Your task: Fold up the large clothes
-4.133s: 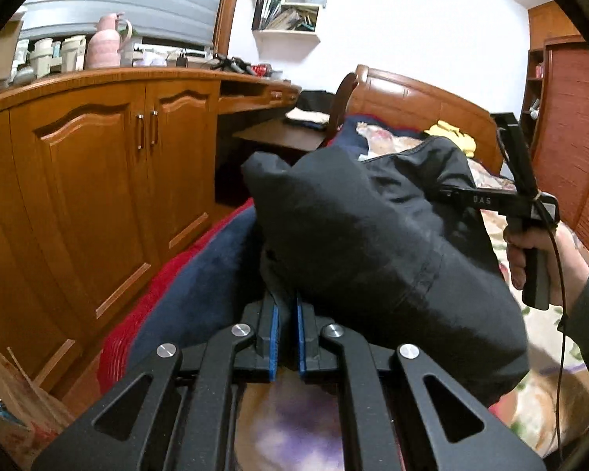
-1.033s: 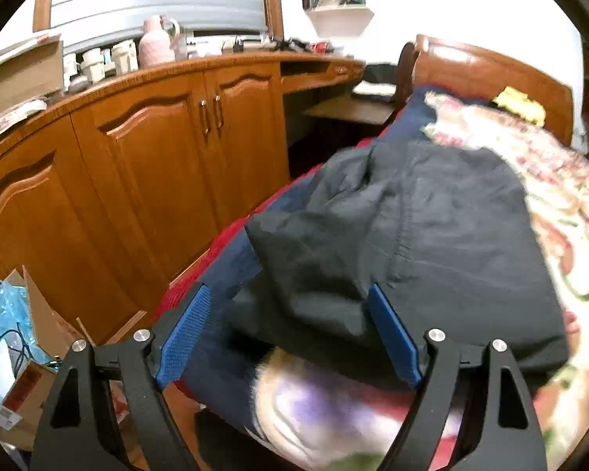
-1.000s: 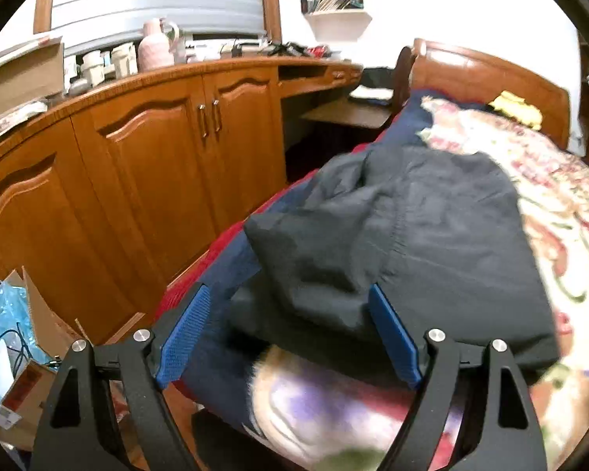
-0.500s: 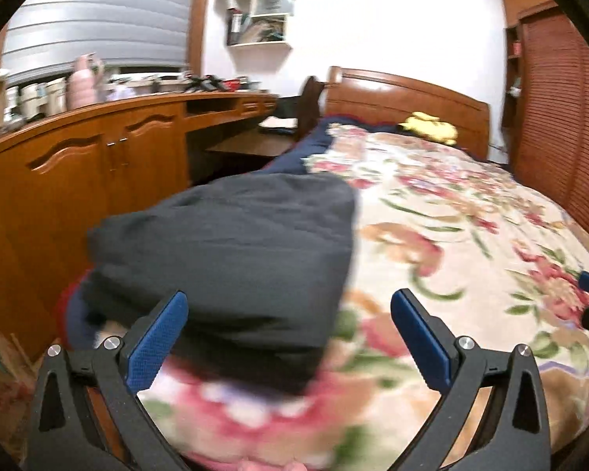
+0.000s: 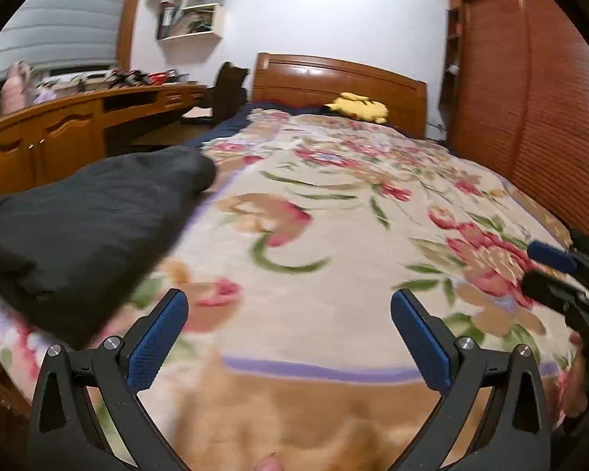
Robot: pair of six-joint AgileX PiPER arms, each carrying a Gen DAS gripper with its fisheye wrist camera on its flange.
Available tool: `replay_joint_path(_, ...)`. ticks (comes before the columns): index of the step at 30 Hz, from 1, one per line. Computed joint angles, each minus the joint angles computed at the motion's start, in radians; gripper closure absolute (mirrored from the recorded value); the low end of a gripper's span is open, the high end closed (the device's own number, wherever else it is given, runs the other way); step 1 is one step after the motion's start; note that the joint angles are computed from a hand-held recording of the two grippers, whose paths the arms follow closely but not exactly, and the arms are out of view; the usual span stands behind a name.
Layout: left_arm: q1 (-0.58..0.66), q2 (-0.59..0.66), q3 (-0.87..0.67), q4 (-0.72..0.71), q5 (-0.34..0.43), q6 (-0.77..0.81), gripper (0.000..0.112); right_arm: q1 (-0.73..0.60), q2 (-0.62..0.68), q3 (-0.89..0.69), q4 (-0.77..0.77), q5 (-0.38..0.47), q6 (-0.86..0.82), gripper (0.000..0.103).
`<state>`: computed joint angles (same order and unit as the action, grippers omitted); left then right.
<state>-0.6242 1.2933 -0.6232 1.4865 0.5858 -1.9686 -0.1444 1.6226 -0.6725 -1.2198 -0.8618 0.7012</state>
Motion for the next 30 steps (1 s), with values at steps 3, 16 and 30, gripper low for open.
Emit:
replay_joint_path(3,-0.087,0.056,-0.044,0.016,0.069,-0.025,0.009,-0.066,-0.012,0.028,-0.006,-0.025,0.002,0.021)
replay_joint_path(16,-0.272,0.225,-0.276,-0.025,0.188,0.055,0.009,-0.318,-0.089,0.170,0.011,-0.127,-0.046,0.021)
replay_joint_path(30,-0.389,0.266,-0.371,-0.044,0.293,0.085,0.009,-0.503,-0.132,0.267,0.050,-0.258,-0.105,0.021)
